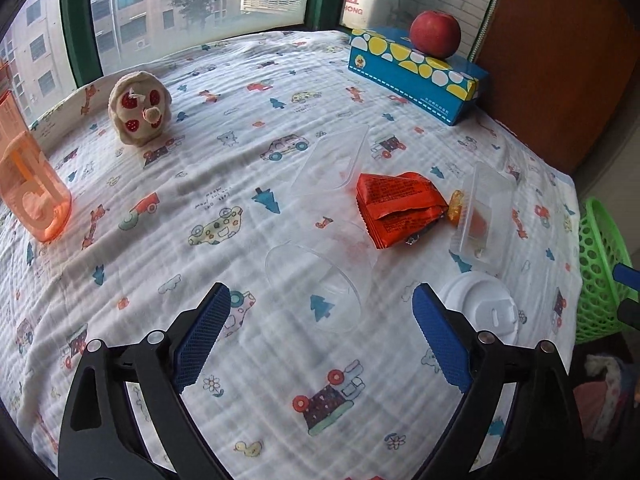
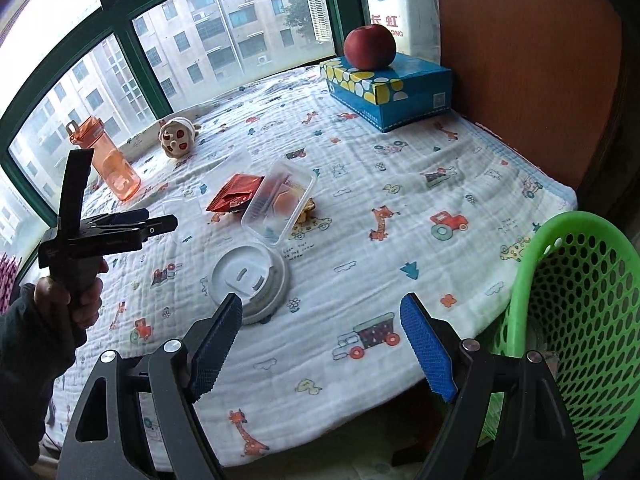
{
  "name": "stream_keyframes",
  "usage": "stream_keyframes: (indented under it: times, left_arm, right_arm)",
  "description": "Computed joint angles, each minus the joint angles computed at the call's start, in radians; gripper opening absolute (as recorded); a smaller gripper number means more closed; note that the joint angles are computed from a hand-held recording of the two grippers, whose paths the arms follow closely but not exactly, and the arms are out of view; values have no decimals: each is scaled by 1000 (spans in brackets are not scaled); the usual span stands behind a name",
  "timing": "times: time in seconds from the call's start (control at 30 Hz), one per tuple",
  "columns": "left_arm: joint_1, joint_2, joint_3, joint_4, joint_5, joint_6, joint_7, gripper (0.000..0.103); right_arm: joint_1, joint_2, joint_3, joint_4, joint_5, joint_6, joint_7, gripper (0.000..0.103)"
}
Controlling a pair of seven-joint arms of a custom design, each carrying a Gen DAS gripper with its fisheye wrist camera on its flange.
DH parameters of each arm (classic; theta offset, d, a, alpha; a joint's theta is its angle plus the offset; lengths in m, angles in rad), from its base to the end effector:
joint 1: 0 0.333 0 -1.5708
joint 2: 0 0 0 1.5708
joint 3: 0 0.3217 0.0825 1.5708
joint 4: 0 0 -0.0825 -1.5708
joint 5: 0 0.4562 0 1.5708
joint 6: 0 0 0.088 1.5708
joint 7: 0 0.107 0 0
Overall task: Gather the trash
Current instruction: 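Move both tools back over the table toward the clear cup and white lid, then grasp the clear plastic cup with the left tool while the right tool grasps the white lid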
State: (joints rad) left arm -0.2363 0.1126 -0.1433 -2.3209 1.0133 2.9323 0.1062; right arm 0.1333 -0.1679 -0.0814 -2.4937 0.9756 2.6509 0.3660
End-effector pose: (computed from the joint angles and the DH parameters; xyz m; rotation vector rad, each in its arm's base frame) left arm 0.5215 -0.2667 0.2806 -2.0386 1.7676 -0.6966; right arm 0.5262 0.0054 0.3288 -2.1121 1.3295 -0.2022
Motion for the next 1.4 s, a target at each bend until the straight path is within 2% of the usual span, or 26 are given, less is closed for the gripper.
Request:
stream_keyframes:
  times: [0.33,0.6,0.73,0.83,0.97,1.17,1.4]
  left_arm:
    - [2,63,47,27,14,115,43,91]
    - [-39,106,105,51,23,163,47,89]
    - [-61,115,133,56,39,188,29,79]
    - [-54,116,119,51,-7,185,75,64]
    - [-103,97,159,45,51,150,-7,63]
    - [-68,42,110,13,123,99,-110,63]
    - [-5,-29,28,-41,125,45,-135,63]
  right_arm:
    - [26,30,30,3,-20,21,40,78]
    - [35,51,42,8,-42,31,68,78]
    - [40,57,47,11,-46,32,71,78]
    - [45,60,51,11,-44,35,66,78]
    - [52,68,56,16,-31,37,57,78]
    - [64,86,67,23,-17,43,27,78]
    - [76,138,92,50,-21,57,3,76]
